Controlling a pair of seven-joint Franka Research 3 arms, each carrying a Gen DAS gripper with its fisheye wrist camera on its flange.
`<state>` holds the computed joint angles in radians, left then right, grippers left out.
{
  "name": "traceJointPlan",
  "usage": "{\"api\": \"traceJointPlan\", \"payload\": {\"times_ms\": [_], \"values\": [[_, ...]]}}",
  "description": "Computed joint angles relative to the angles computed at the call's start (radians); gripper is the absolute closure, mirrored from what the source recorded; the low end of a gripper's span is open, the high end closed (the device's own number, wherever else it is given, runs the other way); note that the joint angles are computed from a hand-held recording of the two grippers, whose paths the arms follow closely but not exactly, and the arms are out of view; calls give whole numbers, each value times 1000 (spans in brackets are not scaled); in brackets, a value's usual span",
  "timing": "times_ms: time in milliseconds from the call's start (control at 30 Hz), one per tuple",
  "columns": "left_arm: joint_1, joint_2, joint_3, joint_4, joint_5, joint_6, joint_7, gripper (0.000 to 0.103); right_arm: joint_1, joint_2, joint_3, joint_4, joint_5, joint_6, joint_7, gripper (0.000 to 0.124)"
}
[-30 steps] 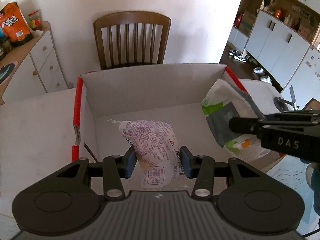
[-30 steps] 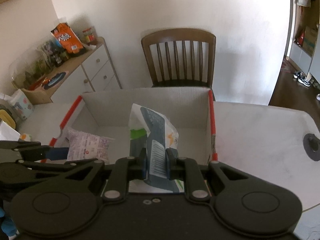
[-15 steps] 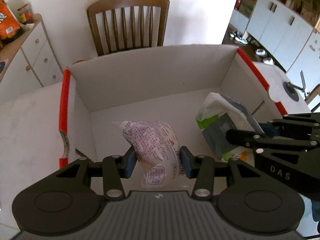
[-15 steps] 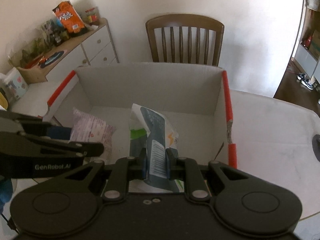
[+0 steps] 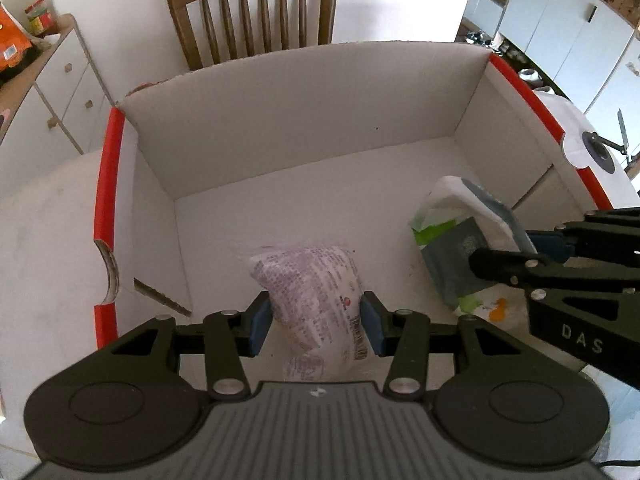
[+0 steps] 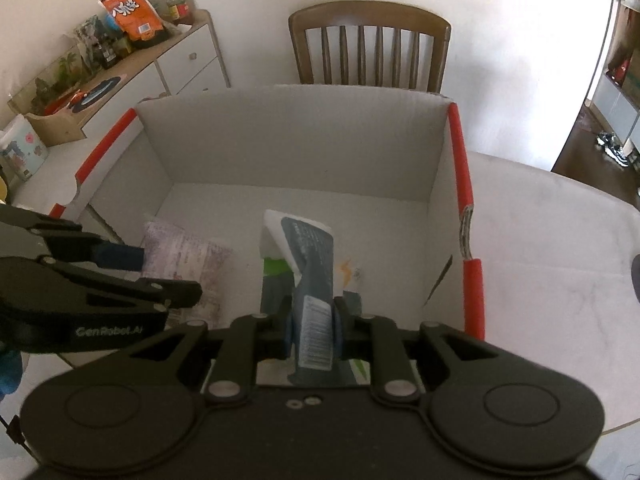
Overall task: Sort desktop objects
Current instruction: 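Lower both packets into the box and open both grippers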
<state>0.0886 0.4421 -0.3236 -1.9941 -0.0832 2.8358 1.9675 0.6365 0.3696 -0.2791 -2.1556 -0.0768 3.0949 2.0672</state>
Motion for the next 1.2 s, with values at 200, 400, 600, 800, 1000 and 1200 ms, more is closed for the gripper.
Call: {"api": "traceJointPlan", "payload": {"times_ms": [200,400,600,800,1000,1200], "values": [[19,-11,-20,-15,-22,15,2,43,-61,-4,67,0,41,4,-33,99],[58,-51,-60,-54,-82,29,54,43,-36,-30,41,-23,50,20,-30,92],[90,-103,-92,-97,-180,43,130,43,-8,-73,13,-61,47,41,-21,91],[93,-186,-106,-154,-321,51,237,43,-2,-146,13,-110,19,50,-20,89],[82,-270,-96,-197,-492,37,368,43,60,-214,-54,-149,-136,48,96,87],[39,-378,-53,-260,-637,22,473,43,65,-282,-63,-184,-305,52,216,86]]}}
